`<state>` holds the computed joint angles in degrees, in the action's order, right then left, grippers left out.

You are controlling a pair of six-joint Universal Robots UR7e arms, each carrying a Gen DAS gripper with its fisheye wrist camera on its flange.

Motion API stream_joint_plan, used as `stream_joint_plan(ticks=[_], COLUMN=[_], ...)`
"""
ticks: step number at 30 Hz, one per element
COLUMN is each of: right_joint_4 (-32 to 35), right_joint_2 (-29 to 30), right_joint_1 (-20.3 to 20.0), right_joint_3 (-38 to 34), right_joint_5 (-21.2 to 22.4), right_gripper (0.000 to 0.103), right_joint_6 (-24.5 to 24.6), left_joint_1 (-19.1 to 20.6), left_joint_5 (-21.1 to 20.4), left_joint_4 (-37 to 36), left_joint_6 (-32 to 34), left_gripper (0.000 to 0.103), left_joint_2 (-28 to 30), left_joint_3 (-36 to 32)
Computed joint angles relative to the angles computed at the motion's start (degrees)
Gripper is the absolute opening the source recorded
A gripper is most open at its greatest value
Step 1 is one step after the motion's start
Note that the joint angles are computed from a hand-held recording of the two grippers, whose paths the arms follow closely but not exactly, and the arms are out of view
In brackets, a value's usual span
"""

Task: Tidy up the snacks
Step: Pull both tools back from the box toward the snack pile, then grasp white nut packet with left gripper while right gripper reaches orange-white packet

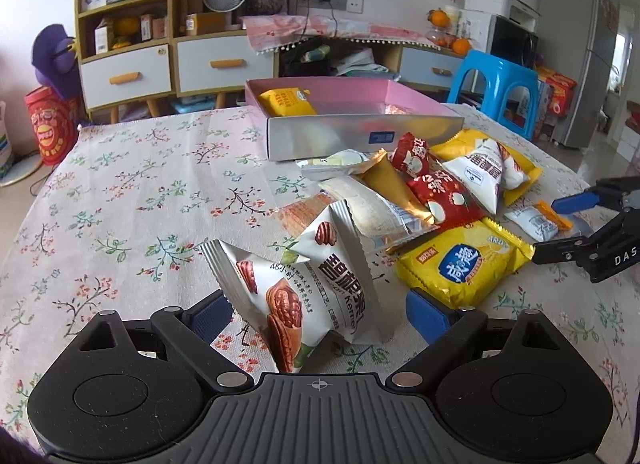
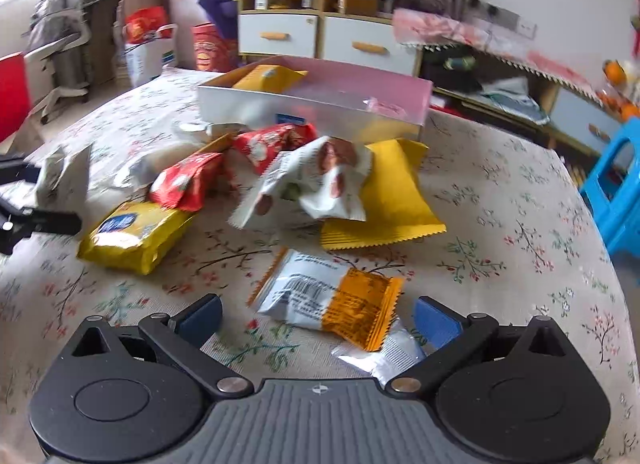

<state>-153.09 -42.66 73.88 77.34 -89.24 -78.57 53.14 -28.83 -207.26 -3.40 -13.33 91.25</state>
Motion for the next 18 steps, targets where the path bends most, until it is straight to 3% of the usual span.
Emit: stream_joint_plan(ticks=[3,8,12,18], right_joint_4=[0.37,1.74,1.65,1.83], right_joint_2=[0.13,-0.15,-0.59,-1.2], right_joint_1=[0.11,0.09,0.04,0.09], right_joint_3=[-0.18,-0.2,0.35,1.1], right_joint_5=[0.13,0.73,1.2,1.52], right_gripper=[0.081,0.066,0.062,0.052], right_joint_6=[0.68,0.77,0.72,-0.71], left_joint_1=[0.06,0.2,0.11,-0.11], left_joint_5=[0.05,-0.74,-0.34,-0.39], left_joint_4=[-0.62,-0.58,0.62,-0.45], left_joint_6=[-0.61,-1.16,-1.64,-1.37], left_gripper=[0.093,0.081,0.063,0.056], left_joint_2=[0.13,-0.21,-0.26,-0.35], left_joint_3=[-0.31,-0.09,-0.03,0.14])
